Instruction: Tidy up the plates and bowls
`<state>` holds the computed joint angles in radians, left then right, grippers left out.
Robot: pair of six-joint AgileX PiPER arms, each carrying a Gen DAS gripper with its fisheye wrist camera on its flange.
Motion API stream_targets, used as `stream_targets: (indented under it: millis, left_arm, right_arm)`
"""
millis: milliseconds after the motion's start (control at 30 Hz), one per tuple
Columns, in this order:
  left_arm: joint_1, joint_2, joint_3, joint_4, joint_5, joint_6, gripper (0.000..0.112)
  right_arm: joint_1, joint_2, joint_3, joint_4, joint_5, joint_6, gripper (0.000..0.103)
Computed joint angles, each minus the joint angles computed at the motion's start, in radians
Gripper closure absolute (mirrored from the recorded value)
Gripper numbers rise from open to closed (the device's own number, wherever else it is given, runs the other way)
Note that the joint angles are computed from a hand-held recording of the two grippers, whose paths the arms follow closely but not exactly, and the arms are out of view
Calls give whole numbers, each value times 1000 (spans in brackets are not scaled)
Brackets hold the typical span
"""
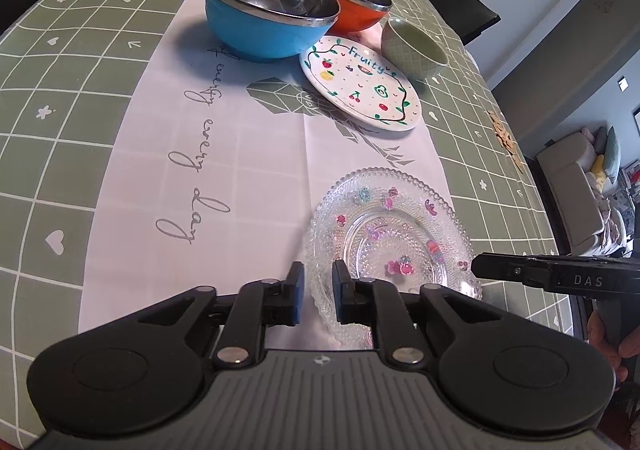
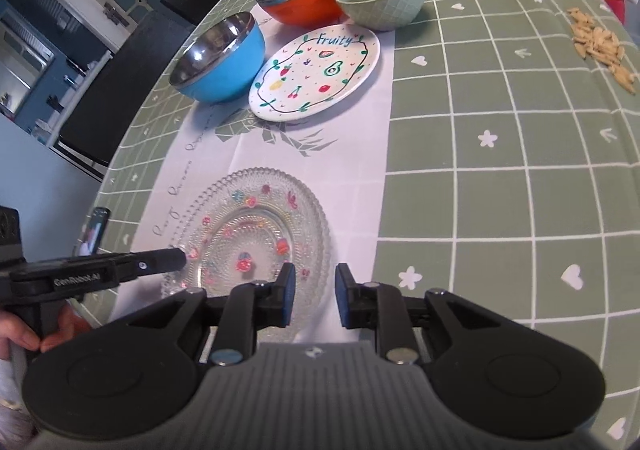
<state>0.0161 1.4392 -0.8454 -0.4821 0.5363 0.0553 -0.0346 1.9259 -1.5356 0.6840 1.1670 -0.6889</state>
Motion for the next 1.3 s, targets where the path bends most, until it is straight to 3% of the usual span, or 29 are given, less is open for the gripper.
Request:
stream_targets:
  millis: [100, 367, 567, 633, 700, 800, 933, 1033, 1300]
  left_arm:
    - [-8, -2, -4, 43, 11, -35, 83]
    - [-72, -32, -11, 268, 0, -224, 82]
    - [-95, -58, -62, 394, 20, -249, 82]
    - [-101, -48, -95, 426, 18, -254, 82]
    - [-88, -45, -112, 388, -9, -214, 82]
    - [-48, -19, -147, 229, -47, -87, 82]
    - [-35, 42, -200, 130, -89, -21, 82]
    - [-43, 94, -242, 141, -108, -24, 82]
    - [-62, 267, -402, 304, -52, -113, 82]
  right_arm:
    - [0, 7, -2, 2, 9, -9, 95]
    - [1, 7, -2, 1, 11, -4, 96]
    - [-12, -19, -39, -6, -4, -3, 87]
    - [-11, -24, -55, -10, -15, -5, 68]
    - [-8, -22, -79, -16, -25, 4, 64]
    - [-12, 5, -126, 10, -19, 45, 64]
    - [1, 37, -172, 25, -57, 117, 64]
    - [11, 74, -222, 31, -73, 172, 64]
    - [68, 218, -447, -50, -30, 294, 60]
